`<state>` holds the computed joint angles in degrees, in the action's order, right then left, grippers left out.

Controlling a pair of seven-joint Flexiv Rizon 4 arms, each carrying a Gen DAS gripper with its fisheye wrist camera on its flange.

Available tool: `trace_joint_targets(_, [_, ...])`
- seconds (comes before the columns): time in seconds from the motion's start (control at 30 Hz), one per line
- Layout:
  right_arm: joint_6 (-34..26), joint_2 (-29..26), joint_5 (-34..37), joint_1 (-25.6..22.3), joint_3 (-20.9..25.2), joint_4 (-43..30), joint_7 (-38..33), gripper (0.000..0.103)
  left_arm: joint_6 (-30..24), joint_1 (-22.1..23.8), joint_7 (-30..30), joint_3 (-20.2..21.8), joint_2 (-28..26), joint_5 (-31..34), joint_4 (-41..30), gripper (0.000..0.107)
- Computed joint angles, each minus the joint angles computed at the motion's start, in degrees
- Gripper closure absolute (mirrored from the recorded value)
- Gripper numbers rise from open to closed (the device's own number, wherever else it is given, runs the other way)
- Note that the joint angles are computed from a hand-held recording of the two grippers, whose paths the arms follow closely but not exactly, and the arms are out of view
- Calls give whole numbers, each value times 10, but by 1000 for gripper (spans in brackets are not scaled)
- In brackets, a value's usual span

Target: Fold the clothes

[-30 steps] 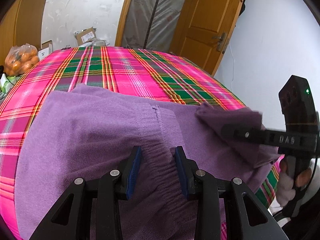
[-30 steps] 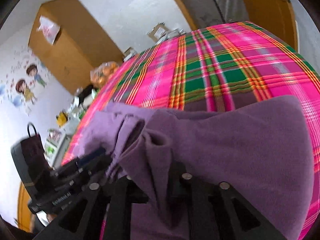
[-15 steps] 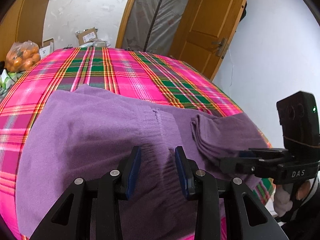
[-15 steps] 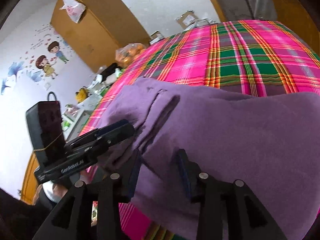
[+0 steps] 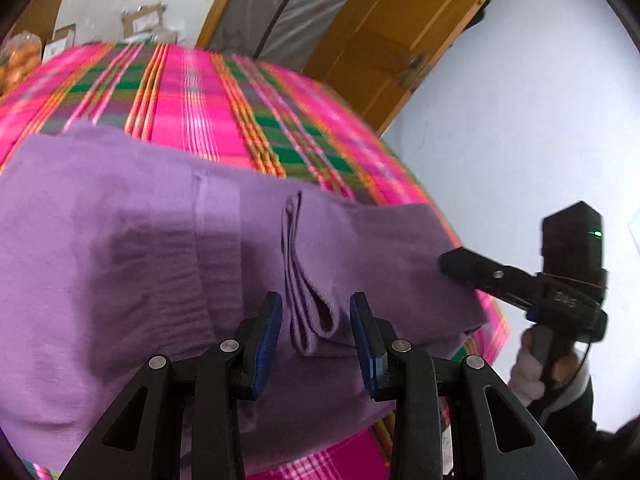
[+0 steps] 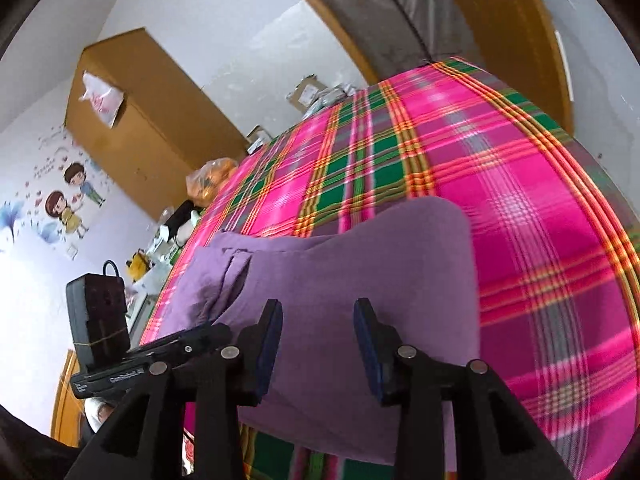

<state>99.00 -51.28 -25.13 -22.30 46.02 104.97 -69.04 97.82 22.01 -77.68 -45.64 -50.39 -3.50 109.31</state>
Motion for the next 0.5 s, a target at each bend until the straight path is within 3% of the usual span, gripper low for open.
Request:
trace_joint_targets(0.17, [5,-1,-1,1,-4,-1,2,64,-14,-80,-10,88,37,-28,-20,72])
trace_joint_targets(0.23, [21,4,1,9,-17,2,6,64,-11,-98,-7,106,44,-31,-20,79])
trace_joint_targets(0.27, [35,10,3,16,-28,6,10,64,-10,-103,-5,111,45,-31,-21,90])
trace_joint_targets(0.37, [77,24,-1,35,-62,15,28,64,3,-88,-1,93,41,-29,-12,97])
trace_joint_targets(0.5, [115,45,-9,64,-112,30,43,64,30,-70,-9,79,44,-11,7,98])
